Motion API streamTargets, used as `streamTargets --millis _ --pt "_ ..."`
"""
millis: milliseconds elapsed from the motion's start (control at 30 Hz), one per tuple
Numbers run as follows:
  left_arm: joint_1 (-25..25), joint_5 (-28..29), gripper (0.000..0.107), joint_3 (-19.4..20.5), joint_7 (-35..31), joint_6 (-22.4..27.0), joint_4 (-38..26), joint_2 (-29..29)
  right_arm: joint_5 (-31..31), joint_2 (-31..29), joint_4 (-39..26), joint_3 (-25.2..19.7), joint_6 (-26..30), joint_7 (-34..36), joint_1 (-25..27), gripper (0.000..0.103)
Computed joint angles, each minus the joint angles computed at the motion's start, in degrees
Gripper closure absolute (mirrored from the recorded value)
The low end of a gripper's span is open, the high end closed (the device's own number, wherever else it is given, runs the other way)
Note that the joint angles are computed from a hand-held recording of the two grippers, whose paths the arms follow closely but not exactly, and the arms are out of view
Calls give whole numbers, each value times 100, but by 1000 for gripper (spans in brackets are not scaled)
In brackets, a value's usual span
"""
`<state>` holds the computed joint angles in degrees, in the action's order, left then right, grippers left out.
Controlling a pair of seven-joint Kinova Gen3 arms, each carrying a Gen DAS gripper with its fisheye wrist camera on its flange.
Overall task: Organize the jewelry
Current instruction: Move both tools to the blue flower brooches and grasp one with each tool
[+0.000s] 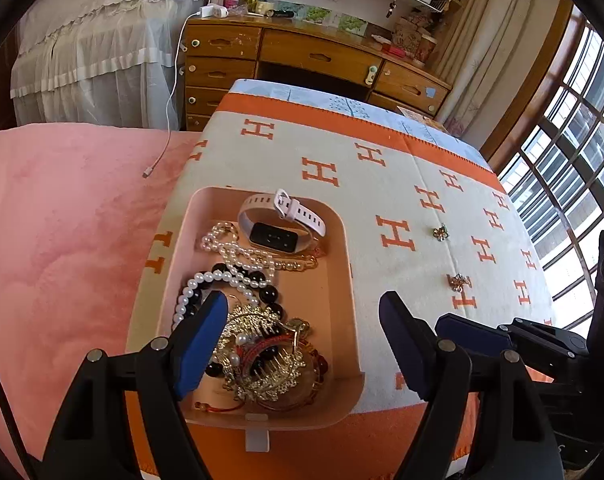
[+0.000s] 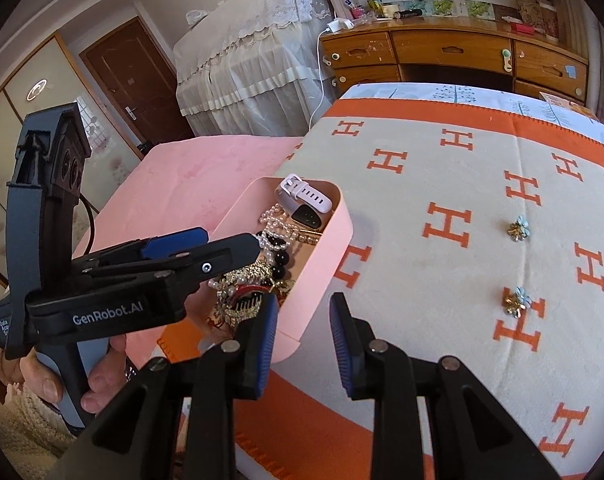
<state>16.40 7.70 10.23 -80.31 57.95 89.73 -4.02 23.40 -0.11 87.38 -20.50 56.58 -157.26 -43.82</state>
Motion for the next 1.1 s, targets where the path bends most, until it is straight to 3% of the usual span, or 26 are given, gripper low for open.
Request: streamTargets --millis 400,600,733,933,1100 --pt "600 -742 31 466 680 -88 -150 214 364 -577 676 -354 345 -853 225 76" --pt "996 -1357 26 602 1089 -308 -327 473 816 -665 884 -691 1013 -1407 488 71" --pt "1274 -1830 26 599 1380 -356 -487 721 601 -683 1105 -448 1017 -1475 554 71" --pt "1391 -1732 26 408 1286 -328 -733 1049 404 -532 1181 -246 822 -1346 732 71" --pt "1440 -1698 26 295 1231 -330 -870 1211 678 -239 961 -166 921 -1300 623 71"
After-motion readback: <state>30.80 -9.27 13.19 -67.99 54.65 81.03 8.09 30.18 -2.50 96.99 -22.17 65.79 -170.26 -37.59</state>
